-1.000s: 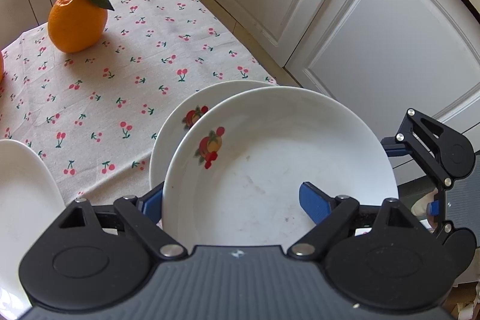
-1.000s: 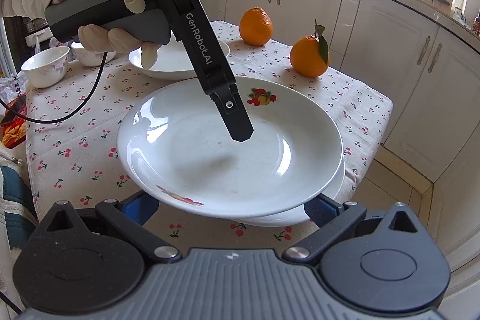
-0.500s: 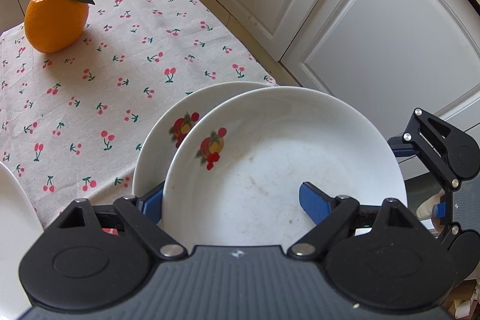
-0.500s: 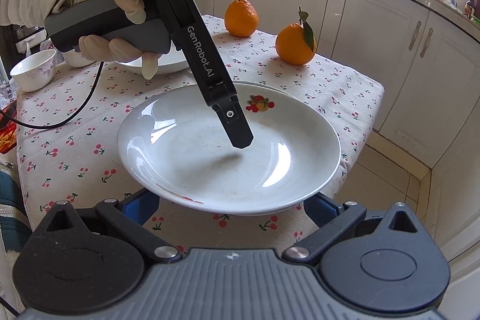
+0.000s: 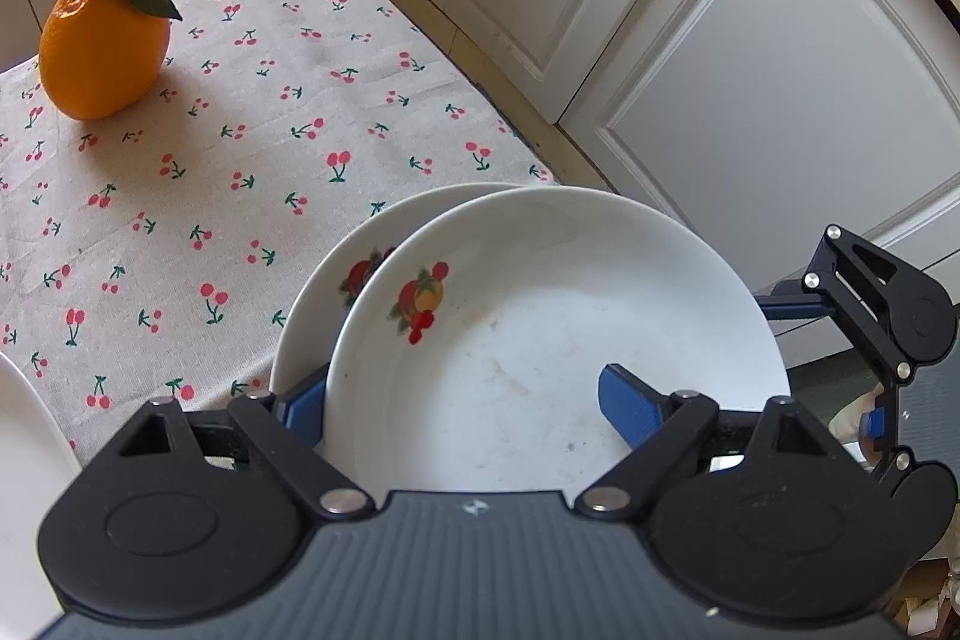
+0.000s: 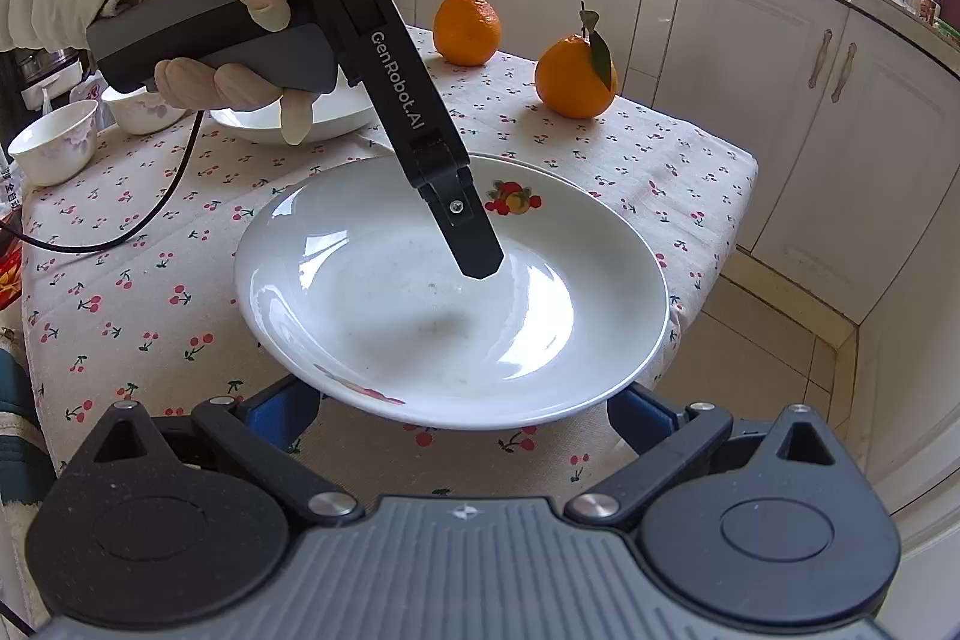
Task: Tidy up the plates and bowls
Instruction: 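Lower the held plate onto the other white plate with the left gripper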
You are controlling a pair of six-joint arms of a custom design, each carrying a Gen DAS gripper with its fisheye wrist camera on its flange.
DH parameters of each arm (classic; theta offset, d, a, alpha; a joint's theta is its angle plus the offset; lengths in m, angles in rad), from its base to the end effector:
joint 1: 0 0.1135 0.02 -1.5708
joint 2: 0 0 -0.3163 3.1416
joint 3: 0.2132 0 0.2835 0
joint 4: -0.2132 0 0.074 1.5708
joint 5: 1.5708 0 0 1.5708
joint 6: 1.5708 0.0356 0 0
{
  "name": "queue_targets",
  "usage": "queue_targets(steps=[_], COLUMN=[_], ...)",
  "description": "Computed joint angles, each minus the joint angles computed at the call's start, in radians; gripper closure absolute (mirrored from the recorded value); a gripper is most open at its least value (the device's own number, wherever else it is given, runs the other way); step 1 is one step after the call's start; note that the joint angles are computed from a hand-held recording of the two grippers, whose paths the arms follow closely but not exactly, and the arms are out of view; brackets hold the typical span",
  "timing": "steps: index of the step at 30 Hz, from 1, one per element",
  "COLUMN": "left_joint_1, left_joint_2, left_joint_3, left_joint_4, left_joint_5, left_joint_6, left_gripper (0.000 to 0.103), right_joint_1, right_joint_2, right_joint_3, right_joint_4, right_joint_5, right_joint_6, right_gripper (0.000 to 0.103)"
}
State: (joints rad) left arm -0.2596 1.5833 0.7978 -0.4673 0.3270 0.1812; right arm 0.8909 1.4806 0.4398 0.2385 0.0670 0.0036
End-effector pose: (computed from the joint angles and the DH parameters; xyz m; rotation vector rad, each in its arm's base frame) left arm 0.2831 -0.0870 0.1739 0.6842 2.7153 -0.4790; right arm 0.1650 0.2003 0.1410 -1.0002 2.1804 0.3470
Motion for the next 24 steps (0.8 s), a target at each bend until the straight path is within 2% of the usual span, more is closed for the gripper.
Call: queue_targets(steps=[24], left_joint_1=[0.042], left_joint_2=[-0.034], left_joint_3=[0.015], left_joint_4=[-0.102], left_joint_5=[0.028], left_joint_6=[0.014], left_gripper=[0.012], right_joint_1=[-0.01], right_joint_2=[0.005], right_joint_3=[0.005], right_joint_4=[-0.002], right_joint_5=[-0.02], right_joint_6=[-0.016], right_gripper=[0.0])
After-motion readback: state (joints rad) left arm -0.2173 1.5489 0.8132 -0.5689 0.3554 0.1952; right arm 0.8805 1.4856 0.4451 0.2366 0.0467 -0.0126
